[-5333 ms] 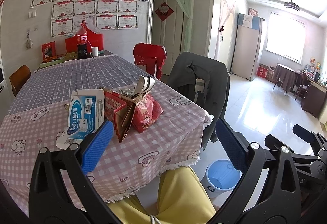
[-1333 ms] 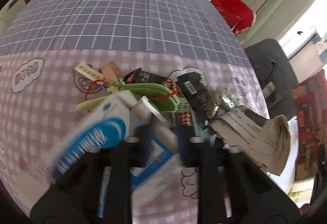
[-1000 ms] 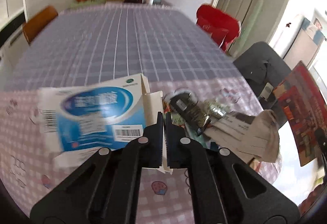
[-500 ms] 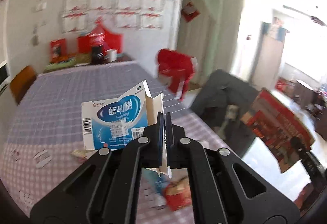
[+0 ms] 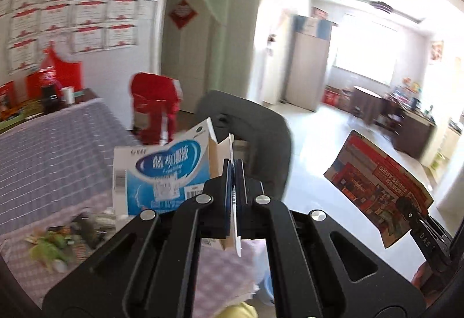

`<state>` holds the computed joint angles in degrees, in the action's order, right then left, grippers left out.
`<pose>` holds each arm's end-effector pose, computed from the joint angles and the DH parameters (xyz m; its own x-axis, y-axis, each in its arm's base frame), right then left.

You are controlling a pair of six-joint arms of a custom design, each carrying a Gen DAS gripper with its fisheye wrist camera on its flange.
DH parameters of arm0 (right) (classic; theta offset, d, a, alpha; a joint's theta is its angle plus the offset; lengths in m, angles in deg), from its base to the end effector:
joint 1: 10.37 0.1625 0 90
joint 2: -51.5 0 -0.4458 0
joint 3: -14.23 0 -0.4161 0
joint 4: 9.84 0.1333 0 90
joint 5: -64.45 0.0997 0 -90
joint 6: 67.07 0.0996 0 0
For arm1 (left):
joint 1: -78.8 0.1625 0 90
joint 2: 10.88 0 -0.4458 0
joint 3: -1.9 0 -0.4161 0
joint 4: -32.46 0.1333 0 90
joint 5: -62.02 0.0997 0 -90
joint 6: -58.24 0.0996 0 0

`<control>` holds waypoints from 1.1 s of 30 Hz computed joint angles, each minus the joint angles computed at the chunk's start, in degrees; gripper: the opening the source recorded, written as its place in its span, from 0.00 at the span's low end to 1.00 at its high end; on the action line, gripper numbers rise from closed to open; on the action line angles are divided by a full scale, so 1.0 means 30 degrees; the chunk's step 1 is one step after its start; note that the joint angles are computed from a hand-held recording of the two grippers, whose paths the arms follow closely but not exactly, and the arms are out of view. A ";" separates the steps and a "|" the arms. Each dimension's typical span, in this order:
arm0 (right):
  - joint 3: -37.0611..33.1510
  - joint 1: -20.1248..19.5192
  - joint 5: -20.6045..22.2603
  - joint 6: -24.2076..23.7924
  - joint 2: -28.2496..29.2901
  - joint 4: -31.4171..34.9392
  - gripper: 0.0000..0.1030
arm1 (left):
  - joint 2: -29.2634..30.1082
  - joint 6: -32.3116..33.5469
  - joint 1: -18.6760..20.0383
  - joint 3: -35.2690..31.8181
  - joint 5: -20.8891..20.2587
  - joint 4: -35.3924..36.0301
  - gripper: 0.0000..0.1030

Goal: Collect trash
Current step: 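Carry the box and bag over the blue wastebasket and open both tools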

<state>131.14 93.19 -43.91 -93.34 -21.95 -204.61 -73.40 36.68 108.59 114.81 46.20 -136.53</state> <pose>0.2303 -0.5203 0.3457 -0.8356 -0.1652 0.5239 -0.5380 0.4389 -0.7197 -0.3822 -0.4828 0.2613 -0.7777 -0.1531 -0.6097 0.5120 0.4085 -0.7556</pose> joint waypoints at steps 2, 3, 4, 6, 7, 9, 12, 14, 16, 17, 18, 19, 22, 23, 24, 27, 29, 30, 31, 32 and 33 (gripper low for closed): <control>0.0209 -0.0383 -0.0433 -0.0068 -0.0419 -0.0224 0.13 | 0.0857 0.0868 0.0213 -0.0614 -0.1319 -0.0699 0.02; 0.0304 -0.0596 -0.0667 -0.0073 -0.0621 -0.0336 0.13 | 0.1407 0.1223 0.0377 -0.1055 -0.2049 -0.0890 0.02; 0.0398 -0.0811 -0.0893 -0.0082 -0.0813 -0.0432 0.13 | 0.1737 0.1302 0.0401 -0.1269 -0.2390 -0.0915 0.02; 0.0348 -0.1210 -0.1213 -0.0042 -0.1076 -0.0398 0.13 | 0.2481 0.1569 0.0596 -0.1865 -0.3399 -0.0874 0.02; 0.0402 -0.1447 -0.1379 0.0012 -0.1230 -0.0405 0.13 | 0.2676 0.1635 0.0701 -0.2068 -0.3830 -0.0799 0.02; 0.0555 -0.1882 -0.1551 0.0043 -0.1488 -0.0409 0.13 | 0.3346 0.1813 0.0953 -0.2729 -0.4902 -0.0472 0.02; 0.0765 -0.2588 -0.1842 0.0161 -0.1852 -0.0265 0.13 | 0.4164 0.1668 0.1276 -0.3485 -0.6318 0.0431 0.02; 0.0847 -0.3007 -0.2096 0.0391 -0.1934 -0.0011 0.13 | 0.4671 0.1605 0.1476 -0.3955 -0.7061 0.1153 0.02; 0.0834 -0.3443 -0.2283 0.0648 -0.1915 0.0373 0.13 | 0.5210 0.1265 0.1789 -0.4490 -0.7938 0.2124 0.02; 0.0863 -0.3746 -0.2407 0.0822 -0.1890 0.0601 0.13 | 0.5466 0.0985 0.1943 -0.4721 -0.8429 0.2756 0.02; 0.0757 -0.3835 -0.2580 0.0995 -0.1720 0.0747 0.13 | 0.5651 0.0856 0.2068 -0.4903 -0.8777 0.3108 0.02; 0.0758 -0.3982 -0.2754 0.1153 -0.1627 0.0870 0.13 | 0.5988 0.0579 0.2284 -0.5186 -0.9320 0.3699 0.02; 0.0884 -0.4695 -0.3384 0.1290 -0.1169 0.0766 0.13 | 0.6702 0.0210 0.2867 -0.5906 -1.0620 0.5116 0.02; 0.0786 -0.4776 -0.3866 0.1282 -0.0782 0.0641 0.13 | 0.6995 -0.0154 0.3130 -0.6290 -1.1382 0.5866 0.02; 0.0621 -0.4867 -0.4309 0.1312 -0.0428 0.0744 0.13 | 0.7182 -0.0341 0.3270 -0.6547 -1.1863 0.6342 0.02; 0.0424 -0.5329 -0.4984 0.1787 0.0201 0.1234 0.13 | 0.8120 -0.0412 0.3909 -0.7479 -1.3255 0.7644 0.03; 0.0339 -0.5600 -0.5379 0.2222 0.0484 0.1567 0.13 | 0.8601 -0.0539 0.4217 -0.8065 -1.3698 0.8153 0.03; 0.0271 -0.5711 -0.5578 0.2431 0.0634 0.1712 0.13 | 0.8950 -0.0606 0.4442 -0.8428 -1.4007 0.8394 0.04; 0.0196 -0.5785 -0.5744 0.2645 0.0770 0.1849 0.13 | 0.9207 -0.0447 0.4590 -0.8757 -1.4265 0.8706 0.05; -0.0023 -0.5819 -0.5814 0.2829 0.0915 0.2061 0.13 | 0.9542 -0.0443 0.4696 -0.9129 -1.4296 0.9103 0.07; -0.0075 -0.5915 -0.5802 0.2973 0.0941 0.2183 0.13 | 0.9877 -0.0426 0.4805 -0.9573 -1.4185 0.9581 0.15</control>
<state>130.92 75.44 -61.31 -84.42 -19.12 -198.06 -43.77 35.40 123.01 86.09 3.65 -107.79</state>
